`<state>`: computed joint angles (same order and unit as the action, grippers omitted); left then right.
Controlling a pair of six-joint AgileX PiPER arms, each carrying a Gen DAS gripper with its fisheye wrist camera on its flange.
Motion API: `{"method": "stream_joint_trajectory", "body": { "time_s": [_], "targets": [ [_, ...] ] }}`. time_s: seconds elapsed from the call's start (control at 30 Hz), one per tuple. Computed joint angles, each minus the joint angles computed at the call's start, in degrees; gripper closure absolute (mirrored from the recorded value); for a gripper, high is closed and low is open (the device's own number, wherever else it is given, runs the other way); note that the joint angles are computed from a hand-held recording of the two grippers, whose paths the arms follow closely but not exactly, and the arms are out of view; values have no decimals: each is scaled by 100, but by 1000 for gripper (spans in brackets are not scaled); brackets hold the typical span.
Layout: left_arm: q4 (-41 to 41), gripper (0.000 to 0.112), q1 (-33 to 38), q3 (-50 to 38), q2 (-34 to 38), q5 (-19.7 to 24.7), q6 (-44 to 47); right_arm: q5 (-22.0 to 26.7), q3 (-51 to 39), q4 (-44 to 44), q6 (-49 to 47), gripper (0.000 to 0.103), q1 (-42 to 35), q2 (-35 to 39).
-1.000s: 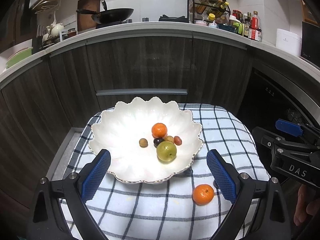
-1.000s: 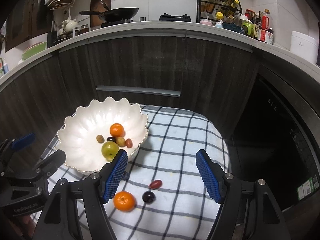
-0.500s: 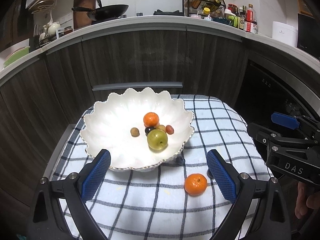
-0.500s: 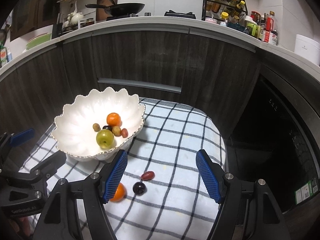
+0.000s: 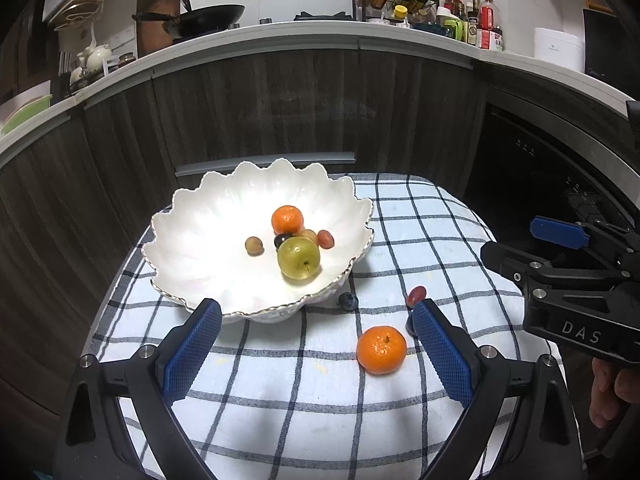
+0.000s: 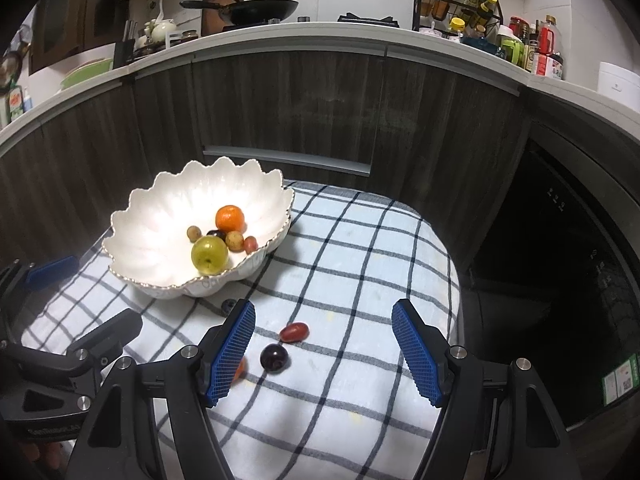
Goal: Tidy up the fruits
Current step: 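Withdraw both tools from the bowl toward the mandarin and plum on the cloth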
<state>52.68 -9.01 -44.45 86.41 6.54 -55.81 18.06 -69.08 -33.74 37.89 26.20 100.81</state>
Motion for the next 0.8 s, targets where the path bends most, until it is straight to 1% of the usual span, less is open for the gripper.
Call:
{"method": "stream_joint_trajectory", "body": {
  "time_s": [0.03, 0.13, 0.23, 0.3, 0.37, 0.43, 0.5, 0.57, 0.63, 0.7, 0.8],
  "targets": [
    [55, 14, -11, 14, 9, -11, -59, -32, 19, 37, -36, 31, -9, 11],
    [564, 14, -21, 92, 46, -115, -554, -157, 80, 174, -195, 31, -44, 39],
    [1192, 14, -56, 131, 97, -134, -1168, -231, 142, -29, -52, 31, -39, 74],
    [941, 14, -23, 134, 141, -197, -955, -268, 162, 14, -86, 31, -47, 107],
    [943, 14, -25, 138, 185, -224, -961, -318, 175, 161, -202, 31, -75, 152],
    [1324, 14, -40, 154, 221, -225, -1326, -378, 206, 257, -285, 31, -96, 175],
    [1934, 14, -53, 196, 257, -241, -1923, -446, 247, 229, -266, 31, -109, 189],
    [2261, 14, -68, 211, 308, -237, -2242, -486, 263, 278, -335, 31, -124, 228],
    [2879, 14, -96, 228, 376, -219, -2831, -533, 273, 514, -594, 31, -148, 270],
    [3739, 14, -139, 254, 436, -179, -3646, -591, 295, 641, -742, 31, -165, 307],
    [4612, 14, -161, 271, 521, -180, -4478, -648, 320, 811, -948, 31, -183, 376]
  ]
}}
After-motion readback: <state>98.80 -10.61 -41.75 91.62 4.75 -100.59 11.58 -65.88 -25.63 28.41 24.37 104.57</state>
